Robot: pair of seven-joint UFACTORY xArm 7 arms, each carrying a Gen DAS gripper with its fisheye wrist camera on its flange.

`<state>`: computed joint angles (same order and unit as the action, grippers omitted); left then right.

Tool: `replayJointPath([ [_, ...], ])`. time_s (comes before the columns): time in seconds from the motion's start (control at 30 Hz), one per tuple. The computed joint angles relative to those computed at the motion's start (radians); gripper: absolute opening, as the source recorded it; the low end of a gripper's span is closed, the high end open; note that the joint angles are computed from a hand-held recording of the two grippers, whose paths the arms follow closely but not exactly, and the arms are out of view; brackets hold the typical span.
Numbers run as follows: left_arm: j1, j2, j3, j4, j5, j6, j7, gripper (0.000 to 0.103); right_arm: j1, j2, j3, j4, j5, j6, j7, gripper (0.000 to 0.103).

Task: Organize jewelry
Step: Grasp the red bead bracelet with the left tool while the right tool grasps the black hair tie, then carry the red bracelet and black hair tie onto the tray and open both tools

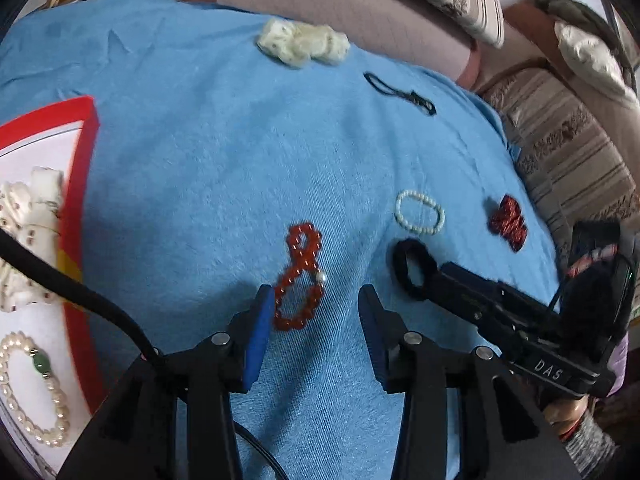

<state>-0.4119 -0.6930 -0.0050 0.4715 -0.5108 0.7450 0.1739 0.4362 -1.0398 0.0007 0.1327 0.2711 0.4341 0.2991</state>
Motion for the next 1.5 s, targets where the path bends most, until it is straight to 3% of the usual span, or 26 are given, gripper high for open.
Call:
replayJointPath([
  [0.17, -0.018, 0.019, -0.032, -0.006, 0.022, -0.044, 0.001, 0.038, -0.027, 0.04, 0.02, -0.002, -0.02, -0.009, 0.021, 0.051],
  [0.2, -0.028, 0.021, -0.034, -0.004, 0.024, -0.045, 0.005, 0.018, -0.028, 0.039, 0.018, -0.005, -0.022, -0.009, 0.021, 0.046],
  [0.27, -0.039, 0.035, -0.039, 0.007, 0.033, -0.014, 0.002, 0.0, -0.013, 0.039, -0.023, -0.003, -0.012, 0.011, -0.001, 0.005],
  [0.33, -0.031, 0.001, -0.064, -0.007, 0.052, -0.027, -0.027, 0.0, -0.012, 0.002, -0.054, -0.014, 0.011, 0.032, -0.014, 0.006],
  [0.47, -0.019, -0.12, -0.035, -0.022, 0.057, 0.015, -0.073, 0.0, -0.043, -0.111, -0.024, -0.011, 0.009, 0.111, -0.005, 0.006],
  [0.67, 0.077, -0.363, 0.027, 0.002, 0.16, 0.162, -0.076, 0.0, -0.004, -0.153, 0.041, 0.047, 0.016, 0.144, 0.023, 0.006],
  [0.77, 0.135, -0.402, 0.056, 0.029, 0.205, 0.215, -0.065, 0.0, 0.032, -0.123, 0.081, 0.077, 0.019, 0.119, 0.045, 0.006],
  [0.87, 0.131, -0.365, 0.064, 0.044, 0.196, 0.259, -0.044, 0.001, 0.043, -0.117, 0.118, 0.079, 0.013, 0.107, 0.093, 0.006],
  [0.93, 0.117, -0.338, 0.05, 0.027, 0.175, 0.256, -0.032, 0.009, 0.042, -0.158, 0.123, 0.062, 0.002, 0.137, 0.119, 0.006],
  [1.0, 0.092, -0.305, 0.02, -0.003, 0.144, 0.211, -0.025, 0.024, 0.031, -0.204, 0.129, 0.047, -0.015, 0.178, 0.147, 0.006],
  [1.03, 0.082, -0.297, 0.008, -0.018, 0.136, 0.189, -0.022, 0.025, 0.024, -0.237, 0.128, 0.037, -0.024, 0.205, 0.157, 0.006],
  [1.23, 0.028, -0.09, -0.099, -0.025, 0.182, 0.014, -0.014, 0.025, -0.021, -0.366, 0.083, -0.002, -0.063, 0.309, 0.147, 0.006],
  [1.43, -0.029, 0.032, -0.117, -0.006, 0.2, -0.091, -0.026, 0.024, -0.04, -0.352, 0.042, -0.028, -0.049, 0.279, 0.102, 0.006],
  [1.47, -0.044, 0.049, -0.104, 0.005, 0.192, -0.074, -0.024, 0.007, -0.041, -0.344, 0.043, -0.03, -0.047, 0.274, 0.097, 0.006],
  [1.5, -0.041, 0.063, -0.105, 0.016, 0.191, -0.055, -0.046, 0.007, -0.041, -0.34, 0.045, -0.031, -0.046, 0.273, 0.094, 0.006],
])
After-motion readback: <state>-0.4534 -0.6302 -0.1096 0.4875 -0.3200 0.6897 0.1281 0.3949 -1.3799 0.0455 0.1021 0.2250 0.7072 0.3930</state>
